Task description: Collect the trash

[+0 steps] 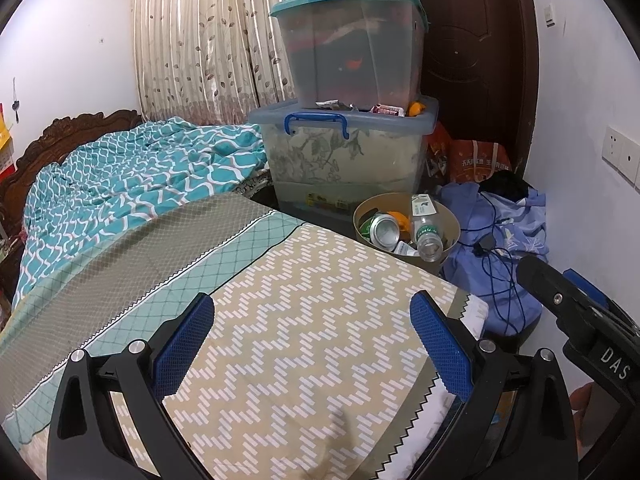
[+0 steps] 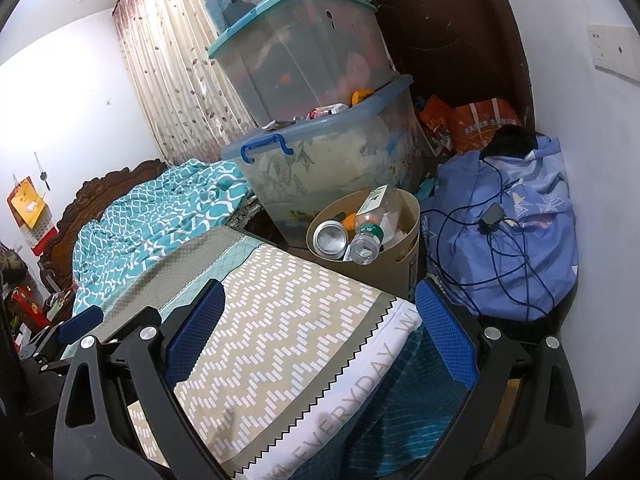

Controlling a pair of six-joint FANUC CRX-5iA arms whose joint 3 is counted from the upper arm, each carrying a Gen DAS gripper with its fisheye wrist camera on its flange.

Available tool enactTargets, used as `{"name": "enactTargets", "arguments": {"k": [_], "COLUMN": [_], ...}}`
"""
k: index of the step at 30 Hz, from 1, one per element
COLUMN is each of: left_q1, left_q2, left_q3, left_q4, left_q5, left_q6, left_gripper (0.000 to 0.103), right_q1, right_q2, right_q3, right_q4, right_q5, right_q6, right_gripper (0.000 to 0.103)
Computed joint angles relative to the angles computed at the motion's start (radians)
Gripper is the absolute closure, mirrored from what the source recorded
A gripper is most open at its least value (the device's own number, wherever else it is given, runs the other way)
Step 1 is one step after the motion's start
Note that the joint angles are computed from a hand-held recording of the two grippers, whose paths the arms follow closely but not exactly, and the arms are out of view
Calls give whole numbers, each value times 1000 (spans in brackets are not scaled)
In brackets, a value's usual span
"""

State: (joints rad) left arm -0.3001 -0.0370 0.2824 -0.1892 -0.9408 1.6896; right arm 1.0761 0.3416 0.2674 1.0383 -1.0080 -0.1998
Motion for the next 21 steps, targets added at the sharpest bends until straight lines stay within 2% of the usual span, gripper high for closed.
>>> {"name": "enactTargets", "arguments": {"k": [21], "left_q1": [-5], "left_q2": [-24], "left_q3": [4], "left_q4": [-42], "left_q5": [-34], "left_q6": [56], "left_gripper": [9], "right_q1": [-3], "right_q2": [-5], "right_q3": [-16], "right_q4": [-1], "right_q5": [52], "right_q6": [4], "right_gripper": [8]}}
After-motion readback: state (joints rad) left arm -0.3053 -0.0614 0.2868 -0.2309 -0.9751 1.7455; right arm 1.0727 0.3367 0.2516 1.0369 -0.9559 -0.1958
